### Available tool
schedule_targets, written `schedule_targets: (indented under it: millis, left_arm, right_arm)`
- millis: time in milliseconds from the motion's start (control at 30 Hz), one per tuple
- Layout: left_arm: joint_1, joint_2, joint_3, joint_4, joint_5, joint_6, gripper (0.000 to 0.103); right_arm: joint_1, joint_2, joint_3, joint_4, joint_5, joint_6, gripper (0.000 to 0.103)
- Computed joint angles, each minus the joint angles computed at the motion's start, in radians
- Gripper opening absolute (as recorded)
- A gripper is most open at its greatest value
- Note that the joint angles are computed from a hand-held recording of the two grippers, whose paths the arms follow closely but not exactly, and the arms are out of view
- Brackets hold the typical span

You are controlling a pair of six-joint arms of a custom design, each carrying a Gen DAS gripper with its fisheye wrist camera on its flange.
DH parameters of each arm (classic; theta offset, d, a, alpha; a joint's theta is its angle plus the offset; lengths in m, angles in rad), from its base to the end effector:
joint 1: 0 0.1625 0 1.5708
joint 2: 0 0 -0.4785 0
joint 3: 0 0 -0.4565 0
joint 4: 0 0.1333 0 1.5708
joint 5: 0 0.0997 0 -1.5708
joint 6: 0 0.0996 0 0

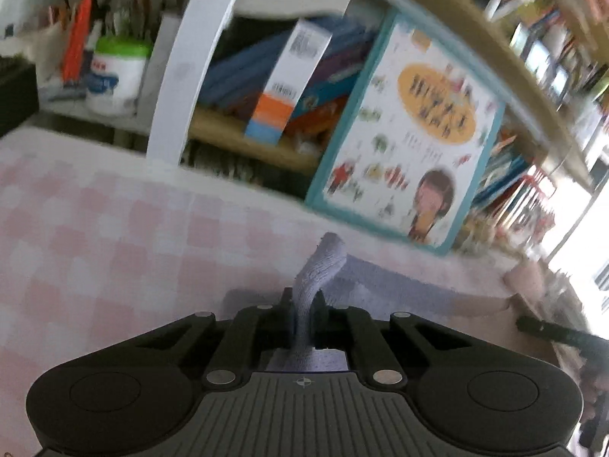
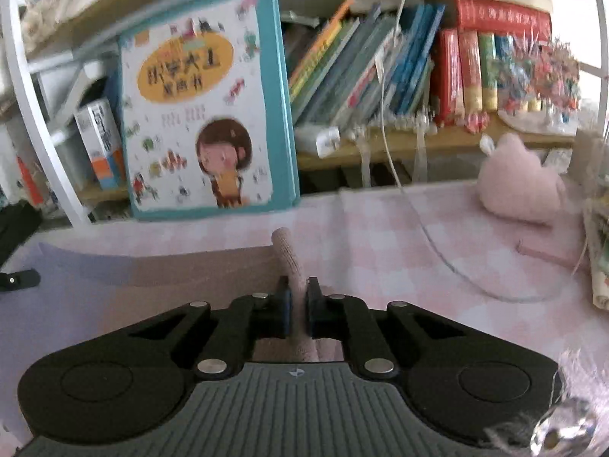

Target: Fold clothes

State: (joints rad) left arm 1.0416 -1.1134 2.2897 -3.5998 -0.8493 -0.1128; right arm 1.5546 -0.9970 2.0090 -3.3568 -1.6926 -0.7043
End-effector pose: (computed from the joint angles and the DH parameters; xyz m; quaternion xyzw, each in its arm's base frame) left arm -0.0849 -0.5396 0.1963 0.0333 0.8637 -0.4686 0.1829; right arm 0.1108 -0.6440 0.1763 0.2902 -0.8779 0.3327 0.1855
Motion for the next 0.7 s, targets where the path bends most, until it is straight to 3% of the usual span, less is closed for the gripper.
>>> schedule_targets:
  millis: [67,267,400,533,700]
  left_arm:
    - [0.015,0.007,-0.005,0.016,-0.01,-0.014,0.007]
    - [0.021,-0.004,0.007,-0.013,-0.039,-0.023,0.013]
    - [-0.024,0.011,0.019,-0.098,0.041,0.072,0.036]
    - [-0.049,0.022,0.018,-0.135,0.078,0.146,0.036]
    - [-0.049,0.029,0.005,-0.094,0.107,0.154,0.036]
  right_arm:
    - [-0.004,0.02,-0.016,0.019,-0.03,0.002,0.008]
    - [-0.028,0.002,-0.012,0.035,0.029,0.074,0.009]
    - [-0.034,-0.015,0.005,0.006,0.05,0.063,0.009]
    - [-0.033,-0.019,0.017,-0.016,0.041,0.025,0.009]
    - [-0.034,-0.017,0.02,-0.028,0.034,0.028,0.009]
